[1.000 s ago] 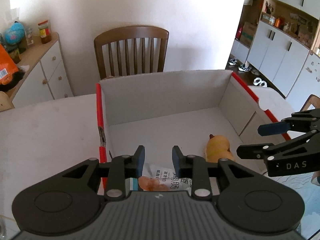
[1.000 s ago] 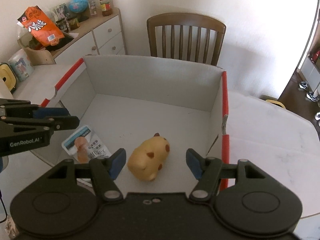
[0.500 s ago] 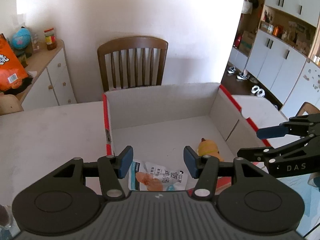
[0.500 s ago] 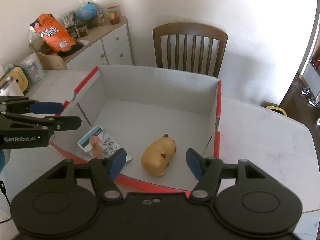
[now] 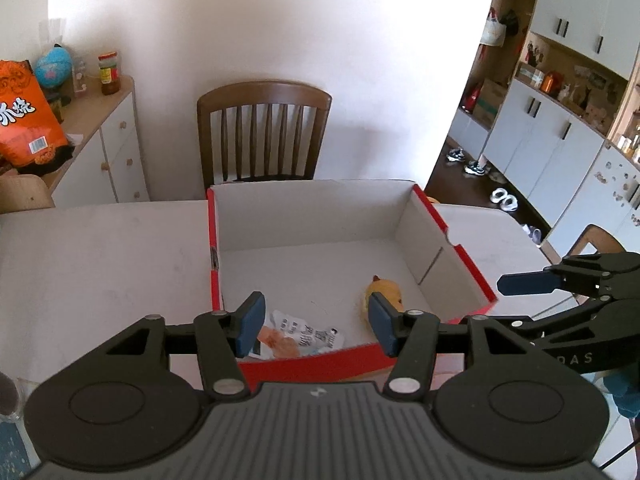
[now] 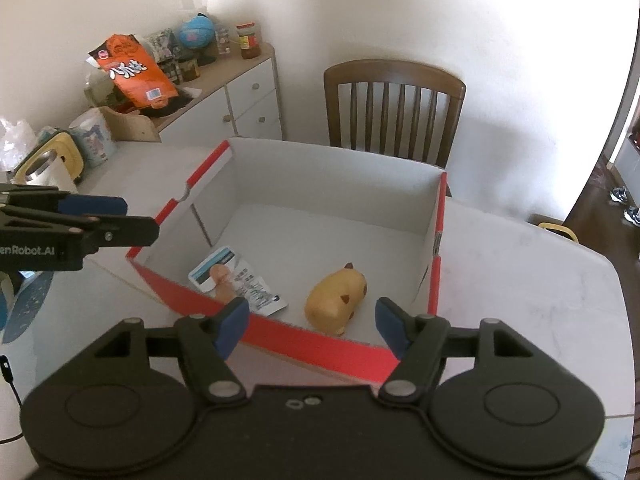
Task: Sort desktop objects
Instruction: 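Withdraw both open tools from the red box back toward the snack pile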
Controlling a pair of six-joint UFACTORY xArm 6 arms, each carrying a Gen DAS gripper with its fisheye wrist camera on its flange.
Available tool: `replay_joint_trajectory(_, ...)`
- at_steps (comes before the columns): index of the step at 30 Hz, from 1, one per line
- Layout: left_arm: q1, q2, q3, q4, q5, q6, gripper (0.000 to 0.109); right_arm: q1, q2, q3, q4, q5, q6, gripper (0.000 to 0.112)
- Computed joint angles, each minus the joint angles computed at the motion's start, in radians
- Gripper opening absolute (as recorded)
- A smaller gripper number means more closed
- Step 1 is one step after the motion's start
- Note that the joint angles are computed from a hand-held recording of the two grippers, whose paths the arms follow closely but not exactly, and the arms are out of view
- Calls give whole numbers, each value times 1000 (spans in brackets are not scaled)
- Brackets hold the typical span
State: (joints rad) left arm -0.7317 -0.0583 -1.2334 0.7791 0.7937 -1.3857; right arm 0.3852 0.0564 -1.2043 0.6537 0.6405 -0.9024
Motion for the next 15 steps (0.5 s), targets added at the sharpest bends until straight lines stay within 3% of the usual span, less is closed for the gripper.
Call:
replay_joint_trajectory(6, -33, -30, 29, 30, 10, -19, 75, -7, -108, 96, -2, 2, 9, 72)
replay_joint_trajectory(15, -78, -117, 102, 49, 29, -24, 87, -1, -282, 256, -48, -6, 88, 74)
